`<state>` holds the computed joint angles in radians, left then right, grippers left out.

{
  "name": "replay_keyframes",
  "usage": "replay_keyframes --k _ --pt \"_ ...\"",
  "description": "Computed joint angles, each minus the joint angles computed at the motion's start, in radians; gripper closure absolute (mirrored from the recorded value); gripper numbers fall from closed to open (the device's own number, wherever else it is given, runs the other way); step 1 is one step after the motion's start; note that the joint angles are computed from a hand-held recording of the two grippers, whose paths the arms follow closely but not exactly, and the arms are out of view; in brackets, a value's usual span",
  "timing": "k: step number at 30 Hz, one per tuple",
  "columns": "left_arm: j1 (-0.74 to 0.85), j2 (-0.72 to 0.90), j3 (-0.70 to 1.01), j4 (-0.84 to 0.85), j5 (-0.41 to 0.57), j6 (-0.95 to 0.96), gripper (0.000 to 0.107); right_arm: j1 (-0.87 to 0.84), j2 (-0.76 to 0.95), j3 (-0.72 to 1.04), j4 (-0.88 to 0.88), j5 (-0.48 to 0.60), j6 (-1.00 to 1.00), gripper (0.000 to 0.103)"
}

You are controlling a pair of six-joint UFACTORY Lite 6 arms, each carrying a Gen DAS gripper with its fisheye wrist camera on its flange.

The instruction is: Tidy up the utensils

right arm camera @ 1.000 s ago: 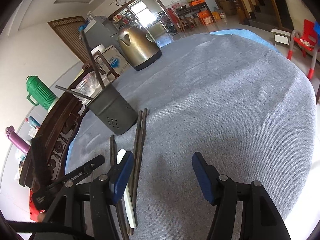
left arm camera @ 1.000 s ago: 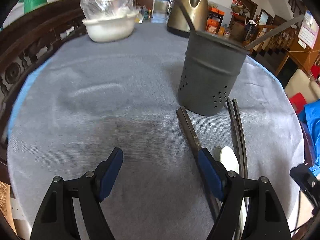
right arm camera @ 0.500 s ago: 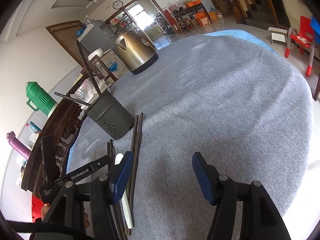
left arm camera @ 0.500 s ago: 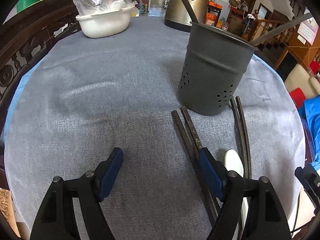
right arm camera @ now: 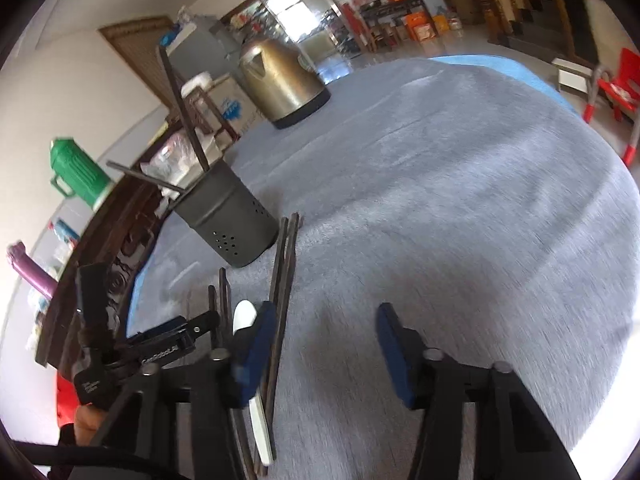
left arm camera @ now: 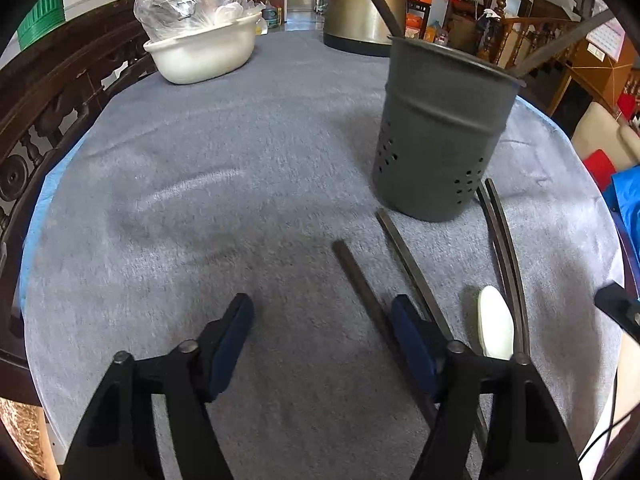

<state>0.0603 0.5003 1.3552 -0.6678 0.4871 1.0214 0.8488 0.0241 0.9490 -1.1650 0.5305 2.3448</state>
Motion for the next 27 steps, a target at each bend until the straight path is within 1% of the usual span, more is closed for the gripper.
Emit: replay_keyframes --k 1,2,4,5,7,8,10,12,14,17,20,21,22,23,24,26,27 --pt "0.004 0.013 0.019 -0.002 0.004 0.006 0.044 -0.024 0.024 0.026 0.019 -0.024 -0.046 0.059" --pt "0.01 0.028 0.041 -0.009 0.016 0.016 0.05 -0.057 0.058 0.063 0.05 -0.06 -0.115 0.063" --pt "0.018 0.061 0.095 -0.002 0.038 0.012 0.064 -0.113 0.131 0.141 0.124 -0.111 -0.243 0.063" --pt "0.025 0.081 0.126 -0.005 0.058 0.015 0.069 -0.137 0.169 0.182 0.161 -0.129 -0.303 0.063" --pt "0.032 0.119 0.182 -0.006 0.085 0.018 0.082 -0.177 0.247 0.273 0.268 -0.151 -0.453 0.064" --pt "0.035 0.143 0.216 -0.008 0.1 0.02 0.084 -0.189 0.281 0.314 0.316 -0.152 -0.514 0.064" --pt "0.046 0.17 0.255 -0.021 0.126 0.042 0.09 -0.213 0.341 0.381 0.401 -0.159 -0.616 0.069" --pt "0.055 0.196 0.297 -0.02 0.156 0.043 0.09 -0.235 0.395 0.439 0.493 -0.161 -0.711 0.075" --pt "0.071 0.208 0.323 -0.008 0.196 0.031 0.09 -0.259 0.445 0.483 0.601 -0.173 -0.811 0.078" --pt "0.097 0.235 0.379 0.012 0.272 -0.032 0.089 -0.263 0.491 0.534 0.64 -0.164 -0.854 0.078" --pt "0.115 0.207 0.341 0.01 0.281 -0.042 0.083 -0.251 0.53 0.598 0.648 -0.114 -0.889 0.08" --pt "0.121 0.195 0.328 0.012 0.288 -0.049 0.079 -0.249 0.54 0.616 0.651 -0.093 -0.902 0.08" --pt "0.132 0.172 0.293 0.006 0.292 -0.037 0.073 -0.246 0.556 0.646 0.661 -0.05 -0.925 0.083" --pt "0.14 0.162 0.28 0.001 0.301 -0.037 0.07 -0.244 0.564 0.663 0.678 -0.032 -0.954 0.089" --pt "0.151 0.153 0.266 -0.008 0.309 -0.037 0.066 -0.24 0.573 0.681 0.682 -0.004 -0.975 0.089" --pt "0.142 0.129 0.221 -0.018 0.282 -0.033 0.066 -0.231 0.578 0.699 0.677 0.047 -0.991 0.089" --pt "0.139 0.136 0.231 -0.012 0.28 -0.038 0.066 -0.229 0.58 0.704 0.668 0.076 -0.993 0.091"
